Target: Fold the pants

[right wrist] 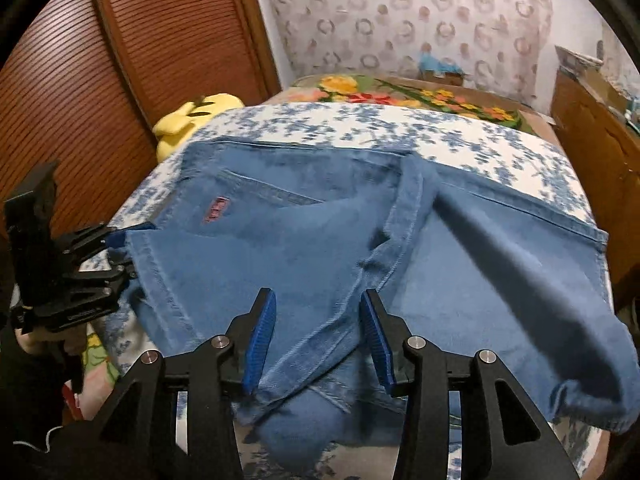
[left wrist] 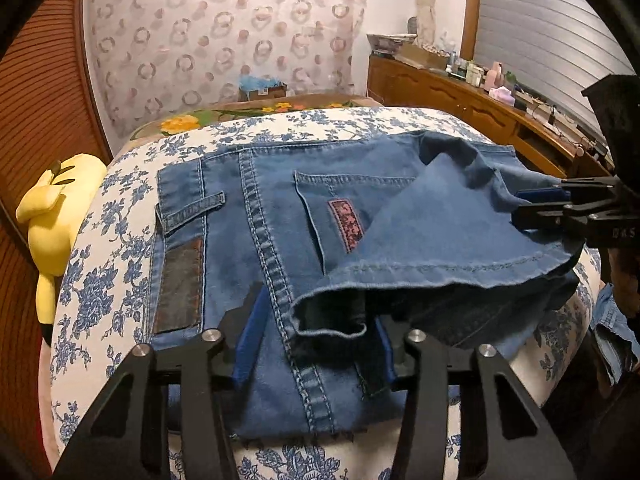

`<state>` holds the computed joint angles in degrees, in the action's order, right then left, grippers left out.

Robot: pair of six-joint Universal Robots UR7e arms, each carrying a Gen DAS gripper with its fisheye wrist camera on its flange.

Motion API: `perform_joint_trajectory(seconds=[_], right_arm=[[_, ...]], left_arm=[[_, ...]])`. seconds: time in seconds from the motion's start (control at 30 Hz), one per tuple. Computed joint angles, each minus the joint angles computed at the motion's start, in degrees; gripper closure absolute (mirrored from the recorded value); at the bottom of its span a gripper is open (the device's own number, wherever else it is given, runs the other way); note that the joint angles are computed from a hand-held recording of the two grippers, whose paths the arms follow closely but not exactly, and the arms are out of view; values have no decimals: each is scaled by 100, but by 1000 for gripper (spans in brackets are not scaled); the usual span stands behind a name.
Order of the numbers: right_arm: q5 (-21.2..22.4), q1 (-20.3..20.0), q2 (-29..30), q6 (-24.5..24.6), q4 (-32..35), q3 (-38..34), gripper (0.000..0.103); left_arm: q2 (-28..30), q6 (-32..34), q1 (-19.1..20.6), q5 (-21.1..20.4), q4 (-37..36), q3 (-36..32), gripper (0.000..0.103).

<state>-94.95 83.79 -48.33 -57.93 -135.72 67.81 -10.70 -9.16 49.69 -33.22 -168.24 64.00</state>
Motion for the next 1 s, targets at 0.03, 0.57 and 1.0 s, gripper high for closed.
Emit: perform_joint_trajectory(seconds=[0.03,0.57,1.0], right_arm=[[-5,11,6,35,-28,-9,57],[521,-144,-194,-199,348,149,90],[1426,302,26,-739,216,-279,96]], left_arm=[[8,8,-5,27,-17,-9,59],[37,355,-122,138,-951,184,88],[-370,82,-257,386,-875,839,86]])
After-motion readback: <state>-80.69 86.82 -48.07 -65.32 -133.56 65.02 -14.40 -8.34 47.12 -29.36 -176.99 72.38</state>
